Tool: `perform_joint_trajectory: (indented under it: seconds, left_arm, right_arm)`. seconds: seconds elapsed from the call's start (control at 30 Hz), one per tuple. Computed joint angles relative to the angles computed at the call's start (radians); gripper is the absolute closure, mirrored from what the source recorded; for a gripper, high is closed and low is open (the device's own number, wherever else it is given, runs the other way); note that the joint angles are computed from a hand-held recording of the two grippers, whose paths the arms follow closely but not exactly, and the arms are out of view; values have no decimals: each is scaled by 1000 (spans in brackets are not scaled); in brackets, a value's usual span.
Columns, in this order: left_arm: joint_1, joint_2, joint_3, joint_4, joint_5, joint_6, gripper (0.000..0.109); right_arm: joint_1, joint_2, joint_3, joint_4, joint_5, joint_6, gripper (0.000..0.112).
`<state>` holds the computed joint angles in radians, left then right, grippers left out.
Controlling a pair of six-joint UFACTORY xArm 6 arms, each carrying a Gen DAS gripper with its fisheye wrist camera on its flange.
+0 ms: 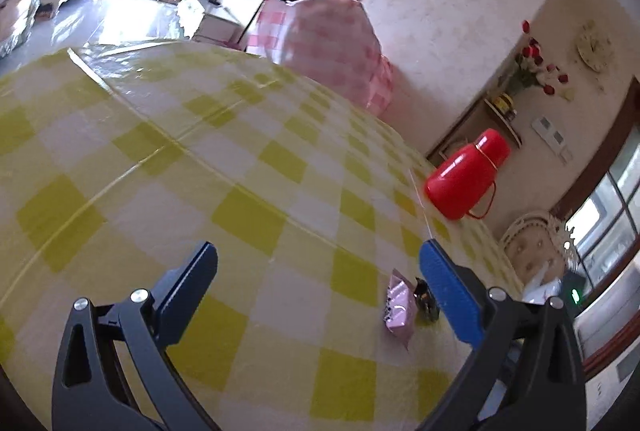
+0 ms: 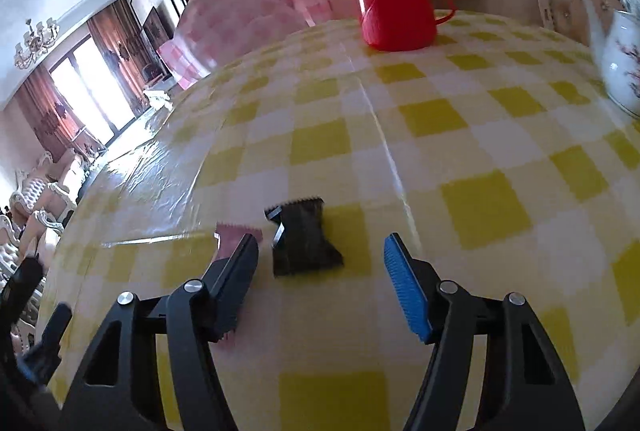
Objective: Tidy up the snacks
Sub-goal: 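Grasp the pink bar with the left tool while the right tool grasps the dark wrapper, then lift and carry the pink bar and dark wrapper over the purple-rimmed box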
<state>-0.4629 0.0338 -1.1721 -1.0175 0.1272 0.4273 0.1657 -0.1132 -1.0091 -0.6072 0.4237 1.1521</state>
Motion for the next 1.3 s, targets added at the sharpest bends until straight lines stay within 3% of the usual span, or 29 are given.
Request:
perform_joint_trajectory:
  seconds: [0.1, 0.23, 0.37, 0.5, 0.67, 0.83, 1.03, 1.13, 1.2, 1.27, 1.3]
  left_arm:
    - [-15, -13, 12, 1, -22, 24, 7]
    - [-24, -17, 12, 16, -25, 44, 8]
    - [-23, -9, 2, 74, 15, 32, 7]
    - [-21, 7, -21, 117, 95, 29, 7]
    - [-45, 34, -39, 304, 170, -33, 7]
    - [-78, 88, -95, 509, 208, -101, 7]
    - [-98, 275, -353, 846, 422, -331, 7]
    - [-100, 345, -453, 901, 480, -367, 8]
    - [-104, 366, -483, 937, 499, -359, 21]
    - [-109, 349, -449, 997, 463, -343, 60]
    - [-111, 342, -441, 964, 461, -304, 67]
  right_arm:
    - [29, 80, -105, 44, 108, -95, 51]
    - [57, 97, -137, 35, 189, -115, 74]
    - [88, -41, 1, -83, 174, 5, 79]
    - [158, -297, 219, -104, 179, 123, 80]
    - [358, -612, 423, -172, 348, 344, 81]
    - [543, -701, 445, -202, 608, 380, 81]
    - [535, -692, 443, -143, 611, 296, 80]
    - [531, -685, 443, -124, 612, 266, 79]
    - [525, -681, 439, -117, 625, 247, 78]
    - [510, -694, 448, -94, 633, 233, 75]
    - [496, -703, 456, -81, 621, 224, 72]
